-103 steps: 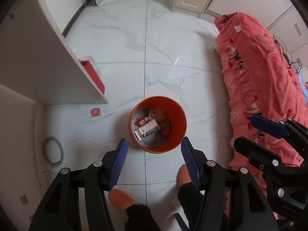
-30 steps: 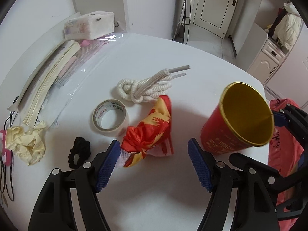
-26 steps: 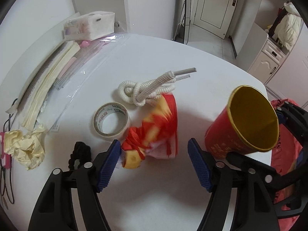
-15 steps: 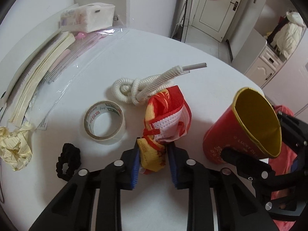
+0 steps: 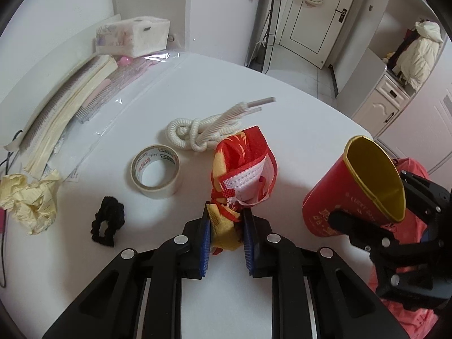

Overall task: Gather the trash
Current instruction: 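Grasp the red snack wrapper with left gripper while right gripper grasps the red cup rim, then carry the wrapper and red cup with both tools over the orange bucket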

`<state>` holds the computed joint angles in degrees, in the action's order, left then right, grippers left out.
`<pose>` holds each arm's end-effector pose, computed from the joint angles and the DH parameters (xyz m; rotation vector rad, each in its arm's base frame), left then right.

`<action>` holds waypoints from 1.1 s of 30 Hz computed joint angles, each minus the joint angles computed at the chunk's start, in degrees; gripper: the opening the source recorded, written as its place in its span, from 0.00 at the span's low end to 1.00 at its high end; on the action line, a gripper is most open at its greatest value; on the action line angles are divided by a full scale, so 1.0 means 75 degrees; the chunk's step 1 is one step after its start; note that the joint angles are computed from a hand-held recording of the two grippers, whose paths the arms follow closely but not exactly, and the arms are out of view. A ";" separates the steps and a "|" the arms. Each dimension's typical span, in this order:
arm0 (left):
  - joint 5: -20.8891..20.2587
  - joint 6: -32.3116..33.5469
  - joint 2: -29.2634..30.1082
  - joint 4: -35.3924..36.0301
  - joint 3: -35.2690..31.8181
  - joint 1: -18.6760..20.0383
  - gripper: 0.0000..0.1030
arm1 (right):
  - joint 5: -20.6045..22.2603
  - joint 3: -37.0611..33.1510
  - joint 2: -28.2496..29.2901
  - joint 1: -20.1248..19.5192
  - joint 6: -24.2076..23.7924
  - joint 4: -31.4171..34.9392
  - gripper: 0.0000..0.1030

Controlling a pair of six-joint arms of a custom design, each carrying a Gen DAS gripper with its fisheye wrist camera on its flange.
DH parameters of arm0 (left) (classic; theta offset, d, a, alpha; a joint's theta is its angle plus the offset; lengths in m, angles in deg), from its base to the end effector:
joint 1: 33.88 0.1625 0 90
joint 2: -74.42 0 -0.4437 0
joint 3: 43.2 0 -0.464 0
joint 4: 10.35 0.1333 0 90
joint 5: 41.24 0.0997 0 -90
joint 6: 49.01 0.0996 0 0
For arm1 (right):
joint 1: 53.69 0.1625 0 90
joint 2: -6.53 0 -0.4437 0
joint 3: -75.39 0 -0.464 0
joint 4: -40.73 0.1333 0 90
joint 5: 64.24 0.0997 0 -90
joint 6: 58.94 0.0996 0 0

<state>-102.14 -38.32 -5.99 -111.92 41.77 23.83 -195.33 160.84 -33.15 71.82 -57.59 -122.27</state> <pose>-0.1915 -0.6432 0.4889 0.9319 2.4819 -0.2884 0.5130 -0.6022 0.0922 0.5117 -2.4298 0.8612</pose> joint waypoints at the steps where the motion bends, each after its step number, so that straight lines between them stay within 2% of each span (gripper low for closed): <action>1: -0.0001 -0.0016 -0.0043 0.0046 0.0018 -0.0029 0.20 | -0.0012 0.0044 -0.0036 0.0025 0.0031 -0.0025 0.49; 11: 0.0079 -0.0358 -0.0542 0.0257 0.0435 -0.0374 0.20 | -0.0184 0.0717 -0.0587 0.0371 0.0557 -0.0011 0.49; 20: -0.0126 -0.0528 -0.1116 0.0609 0.0988 -0.0897 0.20 | -0.0691 0.1837 -0.1484 0.0856 0.1638 0.0005 0.49; 26: -0.0468 -0.0581 -0.1417 0.0829 0.1474 -0.1331 0.20 | -0.1217 0.2865 -0.2318 0.1182 0.2848 0.0302 0.49; 33: -0.1103 -0.0448 -0.1483 0.0858 0.2171 -0.1895 0.20 | -0.1866 0.4197 -0.3520 0.1420 0.4781 0.1244 0.49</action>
